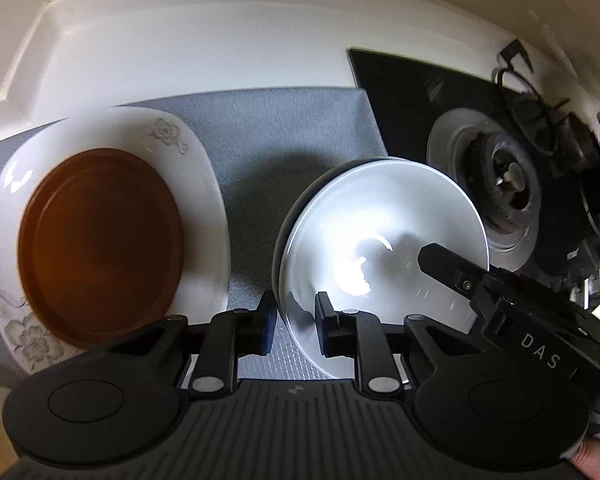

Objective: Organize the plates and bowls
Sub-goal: 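Close both grippers on the rims of the nested bowls, then lift the nested bowls with both grippers toward the plate stack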

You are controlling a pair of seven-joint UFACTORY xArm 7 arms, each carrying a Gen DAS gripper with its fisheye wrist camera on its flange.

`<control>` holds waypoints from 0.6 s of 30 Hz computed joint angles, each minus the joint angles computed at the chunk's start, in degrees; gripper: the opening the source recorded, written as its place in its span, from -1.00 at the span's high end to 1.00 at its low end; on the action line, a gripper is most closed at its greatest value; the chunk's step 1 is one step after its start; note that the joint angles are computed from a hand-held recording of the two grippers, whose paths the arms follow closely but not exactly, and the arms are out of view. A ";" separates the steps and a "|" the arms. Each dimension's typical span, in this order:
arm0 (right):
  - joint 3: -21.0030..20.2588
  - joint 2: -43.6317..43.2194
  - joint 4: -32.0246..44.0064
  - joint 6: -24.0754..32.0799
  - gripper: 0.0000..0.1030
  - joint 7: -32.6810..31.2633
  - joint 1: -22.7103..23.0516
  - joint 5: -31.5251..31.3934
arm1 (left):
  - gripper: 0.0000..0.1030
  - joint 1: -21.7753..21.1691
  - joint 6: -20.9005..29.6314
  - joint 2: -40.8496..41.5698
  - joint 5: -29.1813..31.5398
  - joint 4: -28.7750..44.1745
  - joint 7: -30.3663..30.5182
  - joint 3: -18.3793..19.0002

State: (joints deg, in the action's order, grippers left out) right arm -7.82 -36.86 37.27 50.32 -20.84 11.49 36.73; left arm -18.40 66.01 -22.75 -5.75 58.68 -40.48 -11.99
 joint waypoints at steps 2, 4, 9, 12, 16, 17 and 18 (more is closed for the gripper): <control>-0.28 -0.30 1.08 1.27 0.51 0.19 0.30 0.35 | 0.58 0.24 1.32 -1.19 -0.23 0.61 -0.78 0.30; -0.04 -0.49 2.31 2.62 0.51 0.33 0.78 0.46 | 0.58 0.67 2.57 -3.03 -0.19 0.89 -1.45 0.56; 1.27 -1.27 3.78 4.17 0.51 1.07 3.34 3.04 | 0.58 2.54 6.56 -9.71 0.98 0.16 -1.91 1.36; 2.62 -0.03 5.43 5.08 0.52 1.10 5.89 5.16 | 0.58 4.40 10.34 -15.12 1.78 -1.25 -3.41 1.51; 5.62 1.02 7.53 6.38 0.52 1.14 9.43 7.09 | 0.58 7.24 16.63 -23.45 1.62 -4.00 -6.57 2.23; 6.58 1.15 7.92 6.53 0.52 0.98 10.44 7.41 | 0.58 7.98 18.66 -25.83 1.68 -4.74 -7.41 2.33; 7.53 1.05 8.24 6.88 0.51 1.09 11.43 7.68 | 0.58 8.74 20.65 -28.00 1.75 -5.36 -8.18 2.43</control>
State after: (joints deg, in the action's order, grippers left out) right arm -0.29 -35.81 45.51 57.20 -19.76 22.92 44.40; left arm -9.66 86.66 -50.74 -4.00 53.32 -48.66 -9.55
